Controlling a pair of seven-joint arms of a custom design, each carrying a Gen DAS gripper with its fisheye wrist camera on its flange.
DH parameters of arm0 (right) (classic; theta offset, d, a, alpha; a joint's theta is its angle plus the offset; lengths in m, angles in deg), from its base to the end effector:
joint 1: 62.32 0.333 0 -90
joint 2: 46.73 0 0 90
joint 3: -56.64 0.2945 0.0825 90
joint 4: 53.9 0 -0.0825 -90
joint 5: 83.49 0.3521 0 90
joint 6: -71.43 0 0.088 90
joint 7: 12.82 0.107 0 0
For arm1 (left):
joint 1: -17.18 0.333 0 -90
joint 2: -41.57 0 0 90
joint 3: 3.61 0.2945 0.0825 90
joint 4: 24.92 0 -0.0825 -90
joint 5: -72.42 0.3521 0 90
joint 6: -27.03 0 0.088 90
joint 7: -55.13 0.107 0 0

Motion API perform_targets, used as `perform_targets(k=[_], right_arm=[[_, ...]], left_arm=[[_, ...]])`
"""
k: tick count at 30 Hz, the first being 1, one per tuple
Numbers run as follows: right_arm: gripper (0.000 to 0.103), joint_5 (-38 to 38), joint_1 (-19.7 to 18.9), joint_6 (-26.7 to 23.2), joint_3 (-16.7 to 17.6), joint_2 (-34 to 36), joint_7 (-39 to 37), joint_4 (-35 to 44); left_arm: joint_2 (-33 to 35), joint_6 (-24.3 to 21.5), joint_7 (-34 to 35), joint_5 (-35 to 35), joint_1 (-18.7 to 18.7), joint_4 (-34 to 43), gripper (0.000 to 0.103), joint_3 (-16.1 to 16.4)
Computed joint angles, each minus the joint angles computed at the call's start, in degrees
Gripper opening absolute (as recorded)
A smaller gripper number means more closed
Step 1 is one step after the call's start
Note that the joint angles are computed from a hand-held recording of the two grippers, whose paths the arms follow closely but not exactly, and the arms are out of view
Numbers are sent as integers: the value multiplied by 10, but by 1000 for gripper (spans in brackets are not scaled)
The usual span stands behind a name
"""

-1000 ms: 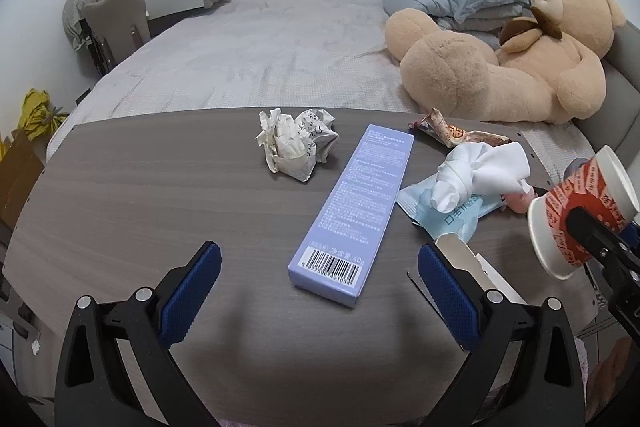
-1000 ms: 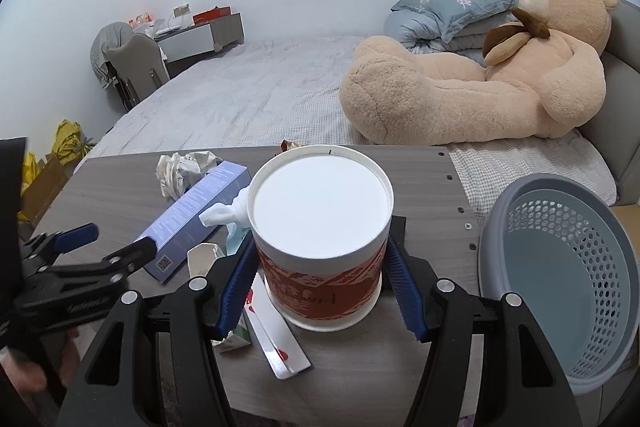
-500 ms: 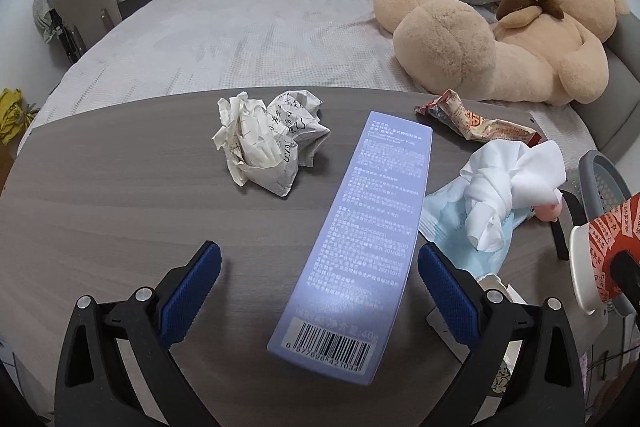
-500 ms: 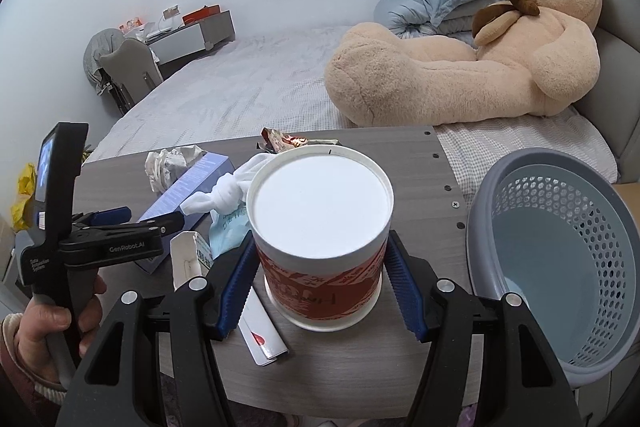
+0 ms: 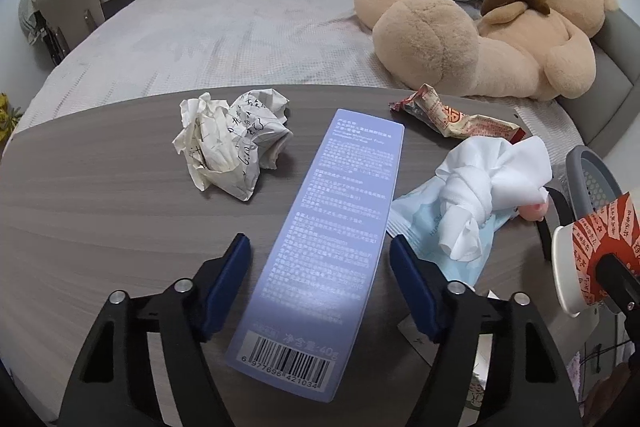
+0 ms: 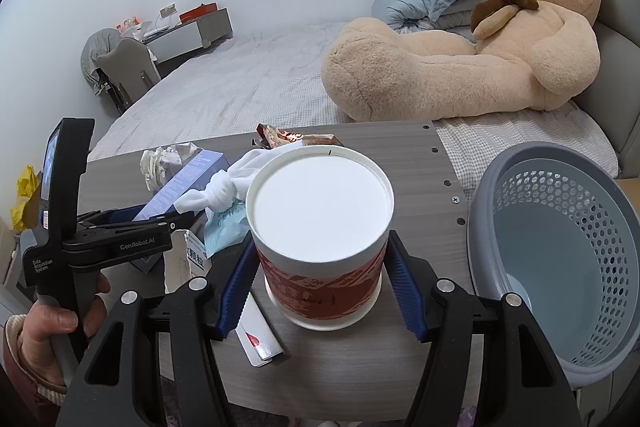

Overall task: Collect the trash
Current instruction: 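Close the left gripper around the blue toothpaste box and lift it, then carry the paper cup and blue box over the grey mesh wastebasket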

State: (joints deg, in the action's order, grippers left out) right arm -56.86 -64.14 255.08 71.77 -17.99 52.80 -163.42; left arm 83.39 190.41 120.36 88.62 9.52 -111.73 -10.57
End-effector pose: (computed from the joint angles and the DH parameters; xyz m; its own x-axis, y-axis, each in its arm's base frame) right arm 0.6360 0.0865 0.3287 0.1514 -0.9795 -0.1330 -0.7069 -0.0132 -0.7072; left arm 0.6947 -0.1762 0.3066 -0.0461 -0.9930 0.1085 -0.8213 -0.0242 -0.5700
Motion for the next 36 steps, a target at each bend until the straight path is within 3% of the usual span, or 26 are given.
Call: perform_targets(k=[5, 11, 16, 30, 36], right_arm=[[61, -1, -2, 5, 2, 1, 3, -1], [61, 0, -29, 12, 28, -7, -5, -13], [61, 1, -59, 26, 60, -16, -13, -31], [61, -52, -195, 64, 183, -42, 18, -97], [61, -100, -259, 83, 233, -47, 56, -123]], left_arm=[[-11, 5, 3, 5, 0, -14, 44, -2], [-41, 29, -27, 16, -10, -55, 43, 17], [-74, 47, -74, 51, -33, -92, 43, 51], [-155, 80, -175, 136, -61, -182, 43, 77], [-177, 74, -249, 213, -97, -192, 43, 109]])
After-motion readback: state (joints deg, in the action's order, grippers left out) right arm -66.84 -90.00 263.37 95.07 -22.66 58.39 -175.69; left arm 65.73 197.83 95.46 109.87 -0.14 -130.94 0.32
